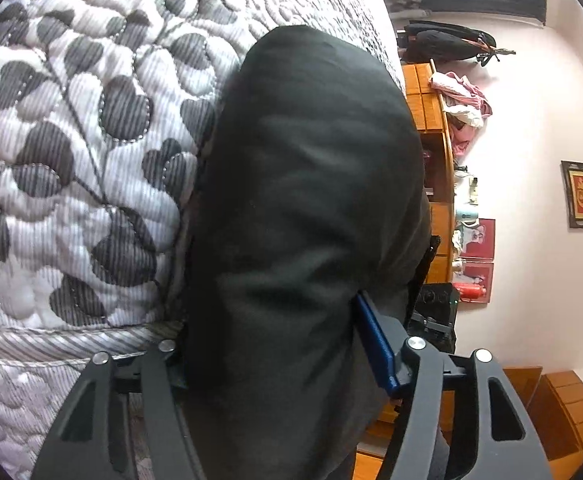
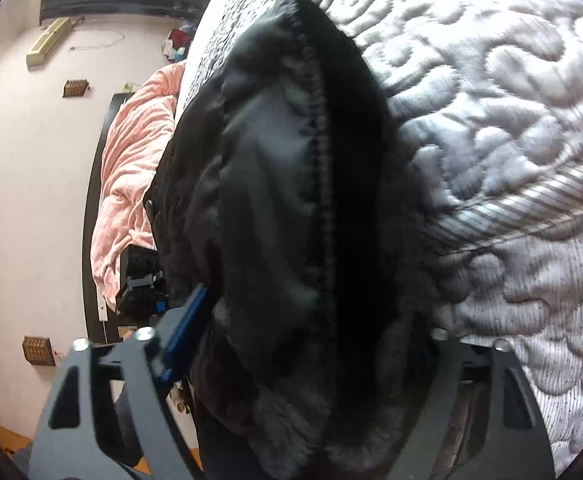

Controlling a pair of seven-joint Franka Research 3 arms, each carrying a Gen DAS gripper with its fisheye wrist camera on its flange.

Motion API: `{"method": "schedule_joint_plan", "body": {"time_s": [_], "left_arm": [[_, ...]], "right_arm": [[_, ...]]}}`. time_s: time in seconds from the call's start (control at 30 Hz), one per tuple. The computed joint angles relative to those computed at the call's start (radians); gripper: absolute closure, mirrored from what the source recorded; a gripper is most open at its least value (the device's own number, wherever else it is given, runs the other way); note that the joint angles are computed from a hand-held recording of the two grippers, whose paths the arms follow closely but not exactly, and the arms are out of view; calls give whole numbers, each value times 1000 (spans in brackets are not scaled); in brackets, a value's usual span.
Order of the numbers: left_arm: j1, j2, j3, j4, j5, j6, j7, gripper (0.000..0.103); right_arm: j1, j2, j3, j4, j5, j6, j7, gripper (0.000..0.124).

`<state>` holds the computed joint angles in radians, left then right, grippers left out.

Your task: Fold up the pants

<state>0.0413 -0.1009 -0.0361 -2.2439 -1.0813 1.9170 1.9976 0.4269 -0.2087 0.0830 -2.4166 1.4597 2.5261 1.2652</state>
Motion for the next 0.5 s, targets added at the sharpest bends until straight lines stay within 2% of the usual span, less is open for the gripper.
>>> {"method": "schedule_joint_plan", "body": {"time_s": [0.07, 0.27, 0.5], "left_arm": [[-8, -16, -9, -8, 2, 22, -17, 42], [-44, -59, -20, -16, 16, 83, -65, 51], [-75, -92, -8, -11, 32, 108, -90, 57]], "right_arm": [[4, -8, 6, -6, -5, 16, -2, 61], [21, -14, 19, 12, -46, 57, 35, 76], [33, -38, 13, 19, -81, 65, 61, 82]]}}
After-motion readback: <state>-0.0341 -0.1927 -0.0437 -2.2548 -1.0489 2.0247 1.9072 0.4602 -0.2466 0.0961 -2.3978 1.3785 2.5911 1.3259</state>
